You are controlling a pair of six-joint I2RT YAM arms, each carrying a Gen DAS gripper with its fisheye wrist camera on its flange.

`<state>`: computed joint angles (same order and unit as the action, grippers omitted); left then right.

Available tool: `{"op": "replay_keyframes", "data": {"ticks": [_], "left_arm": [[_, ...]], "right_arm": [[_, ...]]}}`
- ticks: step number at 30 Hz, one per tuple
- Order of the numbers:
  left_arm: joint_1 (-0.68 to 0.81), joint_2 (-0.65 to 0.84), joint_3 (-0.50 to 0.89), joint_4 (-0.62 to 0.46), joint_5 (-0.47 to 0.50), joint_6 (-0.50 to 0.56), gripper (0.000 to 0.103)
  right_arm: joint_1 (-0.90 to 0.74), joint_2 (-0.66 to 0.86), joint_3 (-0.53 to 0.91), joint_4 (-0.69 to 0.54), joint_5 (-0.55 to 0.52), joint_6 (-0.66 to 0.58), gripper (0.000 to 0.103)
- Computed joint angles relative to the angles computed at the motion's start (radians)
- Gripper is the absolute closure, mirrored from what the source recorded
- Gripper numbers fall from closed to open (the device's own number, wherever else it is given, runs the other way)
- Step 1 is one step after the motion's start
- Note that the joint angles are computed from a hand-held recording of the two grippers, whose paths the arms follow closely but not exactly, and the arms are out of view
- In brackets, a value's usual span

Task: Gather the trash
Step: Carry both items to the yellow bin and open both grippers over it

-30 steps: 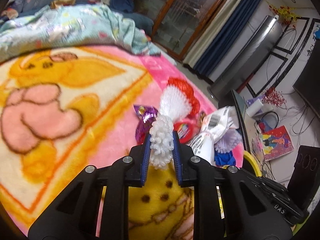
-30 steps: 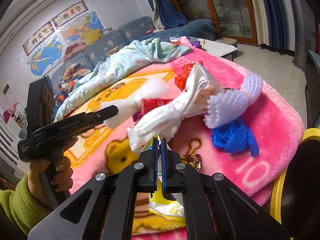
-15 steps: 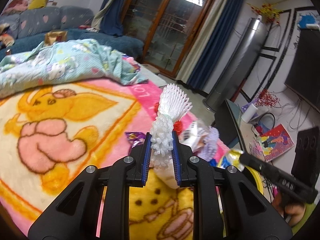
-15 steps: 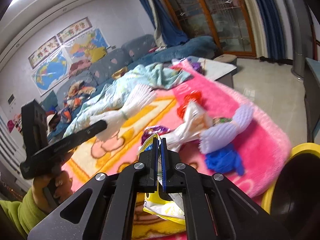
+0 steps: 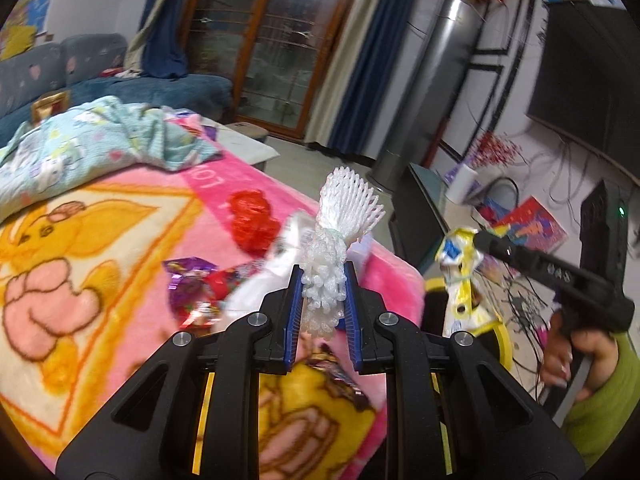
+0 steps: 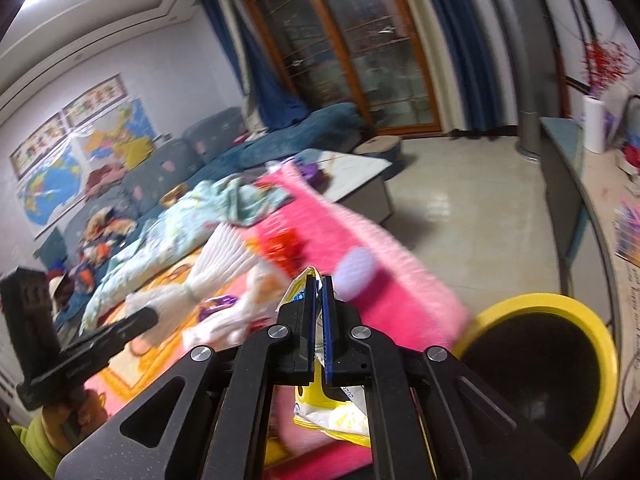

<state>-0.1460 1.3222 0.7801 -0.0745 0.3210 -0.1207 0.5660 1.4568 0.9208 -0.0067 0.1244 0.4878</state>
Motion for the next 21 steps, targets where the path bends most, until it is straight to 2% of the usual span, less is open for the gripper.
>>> {"op": "replay_keyframes", "data": {"ticks": [14,21], "left_arm": [[-0.332,0.230,0.119,0.035,-0.084,0.053,0.090],[-0.457,0.378,0.199,0.036,-0.100,0.100,0.090]], "right_arm": [[-0.196,-0.249,-0.184,-0.068,0.118,0.001,0.100],[-0.319,-0.297,-0.244,-0.090,0.077,0.010,0.100]]}}
